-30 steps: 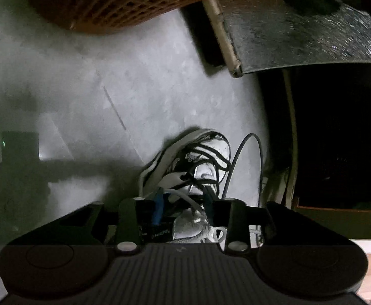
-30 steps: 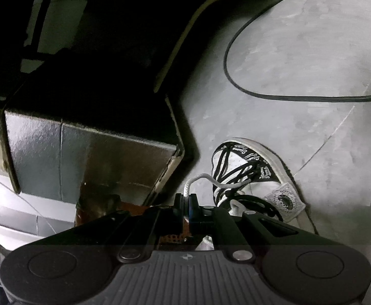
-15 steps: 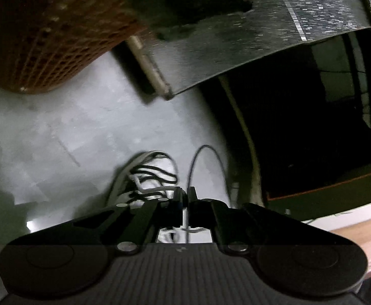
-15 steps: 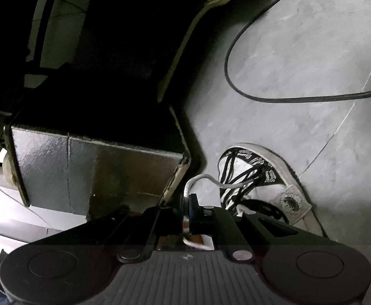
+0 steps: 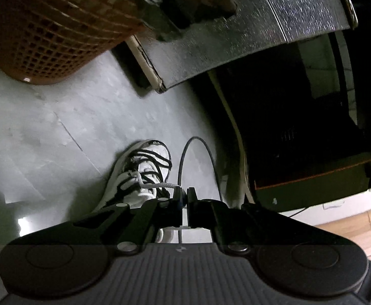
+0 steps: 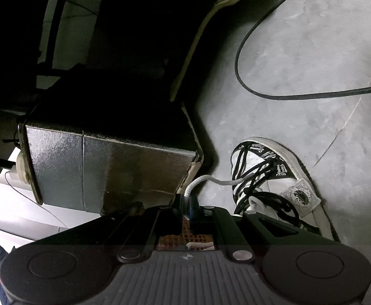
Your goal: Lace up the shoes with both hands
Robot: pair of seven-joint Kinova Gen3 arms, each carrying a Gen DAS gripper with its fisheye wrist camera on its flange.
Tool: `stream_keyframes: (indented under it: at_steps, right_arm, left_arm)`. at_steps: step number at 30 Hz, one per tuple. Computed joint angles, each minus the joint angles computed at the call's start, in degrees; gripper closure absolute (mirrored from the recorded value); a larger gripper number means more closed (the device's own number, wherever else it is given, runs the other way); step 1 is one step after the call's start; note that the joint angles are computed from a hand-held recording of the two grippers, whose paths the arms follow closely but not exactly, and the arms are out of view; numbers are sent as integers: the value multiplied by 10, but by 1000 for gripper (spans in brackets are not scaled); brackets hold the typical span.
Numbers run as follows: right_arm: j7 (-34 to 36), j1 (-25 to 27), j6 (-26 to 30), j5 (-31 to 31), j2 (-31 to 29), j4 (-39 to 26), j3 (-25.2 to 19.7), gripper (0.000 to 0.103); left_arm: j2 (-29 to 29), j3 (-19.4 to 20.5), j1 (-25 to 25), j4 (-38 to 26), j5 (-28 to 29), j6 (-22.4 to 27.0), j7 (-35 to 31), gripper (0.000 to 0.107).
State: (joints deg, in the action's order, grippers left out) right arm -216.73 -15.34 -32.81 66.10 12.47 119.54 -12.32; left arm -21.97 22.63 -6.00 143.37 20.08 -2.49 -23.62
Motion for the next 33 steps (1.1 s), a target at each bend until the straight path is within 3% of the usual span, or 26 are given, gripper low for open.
stream_keyframes:
  at_steps: [4,9,19,28,33]
  right_arm:
    - [4,1,-8,-1,-5,5,1,98]
    - [19,-2,-9,-26,-16,20,2,97]
    - [76,-1,4,-120,-27,37,-3,95]
    - [57,3,18,-55,-35,15,-7,95]
    - [51,-13,44,39,-53,-23,1,95]
  left_arm:
    - [-4,-4,8,14,7,-38,11,107]
    - [-13,-36,26,-2,-7,5,-12,107]
    - [-23,-33,21,8,-8,31,16,101]
    - [-32,-43,23,-39,-58,68,-17,94]
    - [-41,-40,15,-57,-72,97,-25,92]
